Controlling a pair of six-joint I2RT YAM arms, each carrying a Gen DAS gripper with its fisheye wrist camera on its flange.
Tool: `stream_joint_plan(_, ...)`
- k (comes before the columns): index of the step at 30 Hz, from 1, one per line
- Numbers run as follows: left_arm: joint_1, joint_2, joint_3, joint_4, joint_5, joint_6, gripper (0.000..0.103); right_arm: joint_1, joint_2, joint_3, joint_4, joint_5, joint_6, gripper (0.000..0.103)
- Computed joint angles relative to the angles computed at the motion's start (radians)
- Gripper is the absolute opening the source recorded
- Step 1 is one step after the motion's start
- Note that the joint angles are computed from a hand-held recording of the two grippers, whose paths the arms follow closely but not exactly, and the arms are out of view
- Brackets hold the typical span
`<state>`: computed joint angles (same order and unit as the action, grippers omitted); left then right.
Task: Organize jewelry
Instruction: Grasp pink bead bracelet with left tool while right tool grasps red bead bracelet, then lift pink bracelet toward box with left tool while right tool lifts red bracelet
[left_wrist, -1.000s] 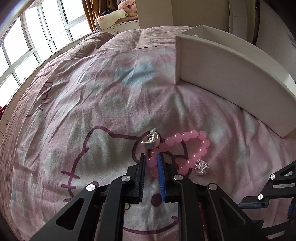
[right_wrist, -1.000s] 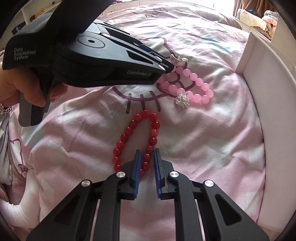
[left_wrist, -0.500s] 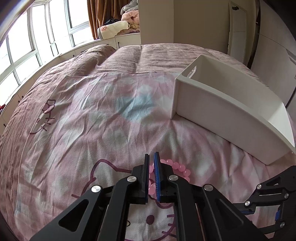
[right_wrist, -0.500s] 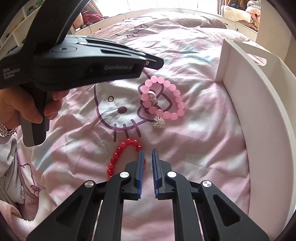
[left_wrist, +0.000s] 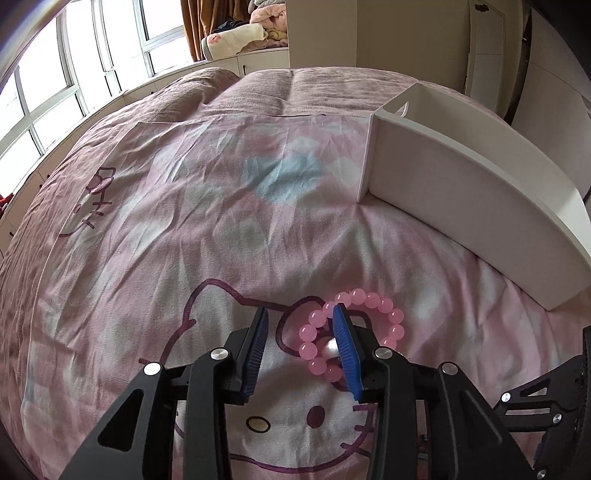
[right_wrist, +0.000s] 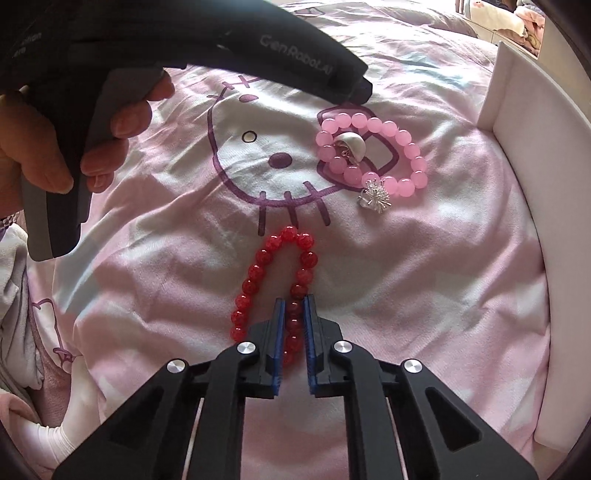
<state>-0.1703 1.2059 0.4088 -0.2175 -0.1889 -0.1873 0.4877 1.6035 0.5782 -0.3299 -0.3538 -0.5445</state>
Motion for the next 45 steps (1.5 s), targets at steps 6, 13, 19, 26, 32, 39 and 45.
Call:
stream_joint_plan(6,-0.017,0.106,-0.015,0.036,-0.069,-0.010,0.049,-0.054,-0.056,-0.025,-0.051,-0.025,-0.050,0.010)
stream_joint_plan(13,-0.037,0.117,-0.005,0.033,-0.021,-0.004,0.017,-0.171,-0.090,-0.042,-0.114,-0.058,-0.164,0.010)
stream_joint_plan(19,-0.047,0.089,-0.002,0.033,0.019,-0.015,0.017,-0.242,-0.083,-0.002,-0.168,-0.089,-0.222,0.010)
stream_joint_plan(26,-0.005,-0.020,0.036,-0.009,0.079,0.005,0.017,-0.293,-0.103,0.093,-0.286,-0.153,-0.234,0.010)
stream_joint_plan(32,0.004,-0.060,0.102,-0.056,0.085,0.015,0.017,-0.325,-0.151,0.161,-0.371,-0.206,-0.225,0.010)
stream_joint_plan(39,-0.009,-0.054,0.193,-0.084,0.064,-0.004,0.017,-0.360,-0.110,0.265,-0.385,-0.266,-0.152,0.010)
stream_joint_plan(45,-0.039,-0.037,0.287,-0.099,0.045,-0.029,0.017,-0.409,-0.077,0.383,-0.420,-0.348,-0.063,0.010)
